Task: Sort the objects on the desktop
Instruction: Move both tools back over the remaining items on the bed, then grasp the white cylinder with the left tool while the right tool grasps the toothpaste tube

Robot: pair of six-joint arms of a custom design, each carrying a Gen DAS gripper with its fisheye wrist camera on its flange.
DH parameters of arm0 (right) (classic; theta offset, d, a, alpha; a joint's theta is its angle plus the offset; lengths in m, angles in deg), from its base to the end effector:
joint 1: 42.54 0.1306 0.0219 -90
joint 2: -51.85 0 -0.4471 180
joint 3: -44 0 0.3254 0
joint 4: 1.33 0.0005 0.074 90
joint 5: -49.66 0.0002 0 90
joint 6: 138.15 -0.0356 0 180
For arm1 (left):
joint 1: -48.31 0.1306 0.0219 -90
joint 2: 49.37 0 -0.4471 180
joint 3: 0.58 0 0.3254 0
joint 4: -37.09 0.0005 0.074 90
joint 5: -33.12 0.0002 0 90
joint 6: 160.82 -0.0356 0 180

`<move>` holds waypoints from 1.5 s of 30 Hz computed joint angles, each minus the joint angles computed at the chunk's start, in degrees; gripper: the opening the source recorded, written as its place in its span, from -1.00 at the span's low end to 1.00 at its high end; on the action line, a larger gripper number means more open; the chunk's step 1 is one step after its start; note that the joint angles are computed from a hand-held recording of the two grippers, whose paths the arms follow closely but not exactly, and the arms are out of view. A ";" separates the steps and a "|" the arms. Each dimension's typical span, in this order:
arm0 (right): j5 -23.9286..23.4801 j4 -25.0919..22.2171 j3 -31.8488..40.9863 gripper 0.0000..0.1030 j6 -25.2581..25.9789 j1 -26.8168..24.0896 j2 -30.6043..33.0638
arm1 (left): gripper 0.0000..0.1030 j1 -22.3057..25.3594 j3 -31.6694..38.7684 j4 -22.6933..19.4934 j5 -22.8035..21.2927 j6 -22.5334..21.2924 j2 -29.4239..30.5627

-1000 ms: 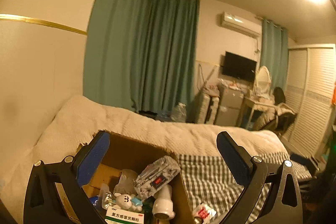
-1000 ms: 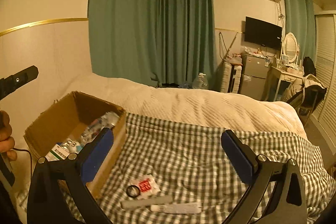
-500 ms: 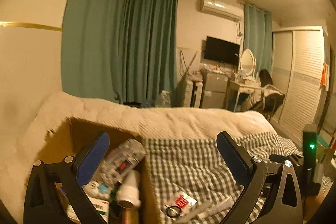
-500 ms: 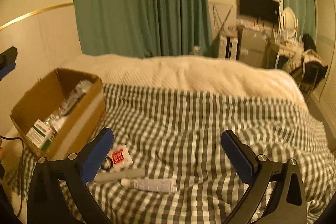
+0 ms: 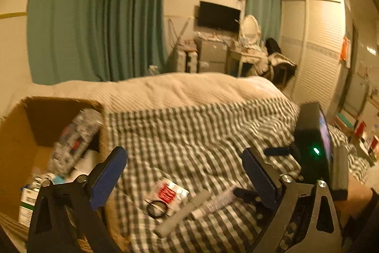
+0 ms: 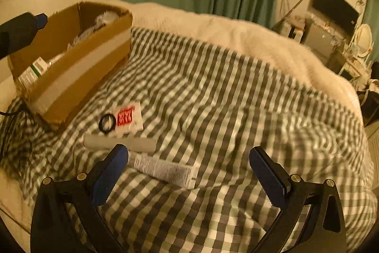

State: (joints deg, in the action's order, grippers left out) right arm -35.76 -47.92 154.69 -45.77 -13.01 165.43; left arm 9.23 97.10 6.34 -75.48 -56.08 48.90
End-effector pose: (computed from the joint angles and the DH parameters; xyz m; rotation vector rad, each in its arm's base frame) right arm 0.5209 0.2912 0.4406 -0.6345 2.3499 0.1163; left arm 0.3977 -0.3090 0.5135 0.2521 2.0790 -0.2258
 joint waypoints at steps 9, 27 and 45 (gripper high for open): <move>-1.86 -7.67 4.66 0.73 0.63 -1.07 3.83 | 0.29 -0.22 -2.34 -0.49 3.89 -0.49 3.96; -3.13 -16.16 10.48 0.58 11.24 0.83 10.57 | 0.30 2.21 2.48 -17.35 3.58 2.09 12.33; 0.42 -16.52 5.84 -0.73 8.43 1.44 5.78 | 0.36 2.57 3.58 -19.82 5.36 -0.02 13.48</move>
